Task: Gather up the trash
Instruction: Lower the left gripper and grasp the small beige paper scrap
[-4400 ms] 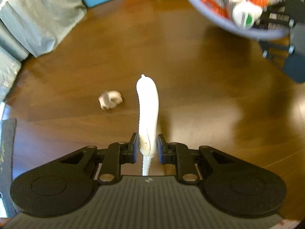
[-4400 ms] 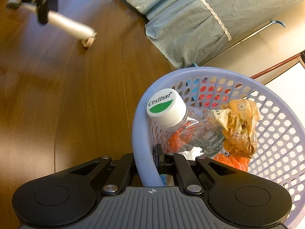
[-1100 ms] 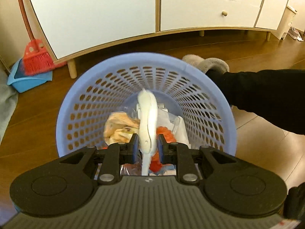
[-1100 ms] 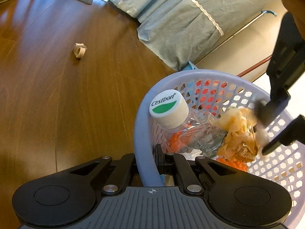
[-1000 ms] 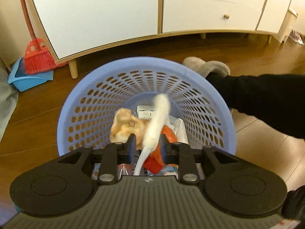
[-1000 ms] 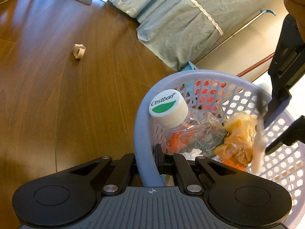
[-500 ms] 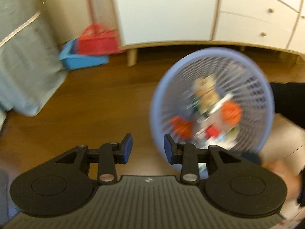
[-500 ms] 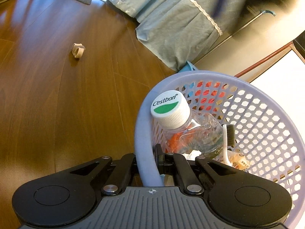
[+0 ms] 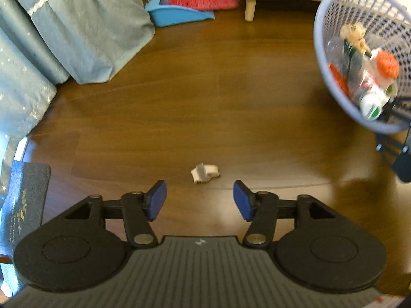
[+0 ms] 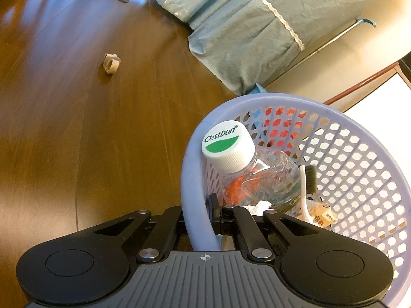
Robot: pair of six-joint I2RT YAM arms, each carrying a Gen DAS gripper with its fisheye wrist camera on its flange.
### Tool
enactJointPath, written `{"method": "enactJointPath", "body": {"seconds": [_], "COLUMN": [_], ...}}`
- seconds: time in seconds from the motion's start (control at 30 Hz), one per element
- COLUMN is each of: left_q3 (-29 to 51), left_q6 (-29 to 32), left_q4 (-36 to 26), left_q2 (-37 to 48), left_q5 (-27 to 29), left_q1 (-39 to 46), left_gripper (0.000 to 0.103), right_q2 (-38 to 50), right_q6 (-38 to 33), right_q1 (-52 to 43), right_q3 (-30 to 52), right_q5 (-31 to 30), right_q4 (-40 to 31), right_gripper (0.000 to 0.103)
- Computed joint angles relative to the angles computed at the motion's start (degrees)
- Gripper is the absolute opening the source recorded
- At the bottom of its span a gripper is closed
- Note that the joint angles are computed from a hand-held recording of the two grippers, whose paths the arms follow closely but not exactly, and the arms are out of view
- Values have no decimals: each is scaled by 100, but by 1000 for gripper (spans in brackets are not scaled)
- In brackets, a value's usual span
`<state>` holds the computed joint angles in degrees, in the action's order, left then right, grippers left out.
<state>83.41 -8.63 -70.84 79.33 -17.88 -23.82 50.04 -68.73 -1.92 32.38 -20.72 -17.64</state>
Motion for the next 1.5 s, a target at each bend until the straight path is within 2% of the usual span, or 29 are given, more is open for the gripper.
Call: {"method": "enactJointPath", "body": {"seconds": [0.13, 0.33, 0.87, 1.17, 1.5], "left_q3": [-684, -1084, -1441, -1883, -2160], "left_q6": [313, 501, 748, 1052, 1102], "left_q4": [491, 871, 1364, 2237, 3461], "left_q2": [-208, -119, -63, 193, 1035], "left_q5": [83, 192, 298, 576, 912], "left_q1": [152, 267, 421, 738, 1111], "left_gripper": [60, 61, 63, 65, 65], "right_q2": [-7, 16, 116, 404, 597], "right_q6": [11, 166, 247, 458, 707], "right_q1": [27, 219, 463, 566, 792], "right_q3": [-43, -98, -85, 50, 45], "right_q5": [24, 182, 462, 661, 953], "right_q4": [75, 217, 421, 671, 933], "right_gripper": [0, 0, 0, 0, 0]}}
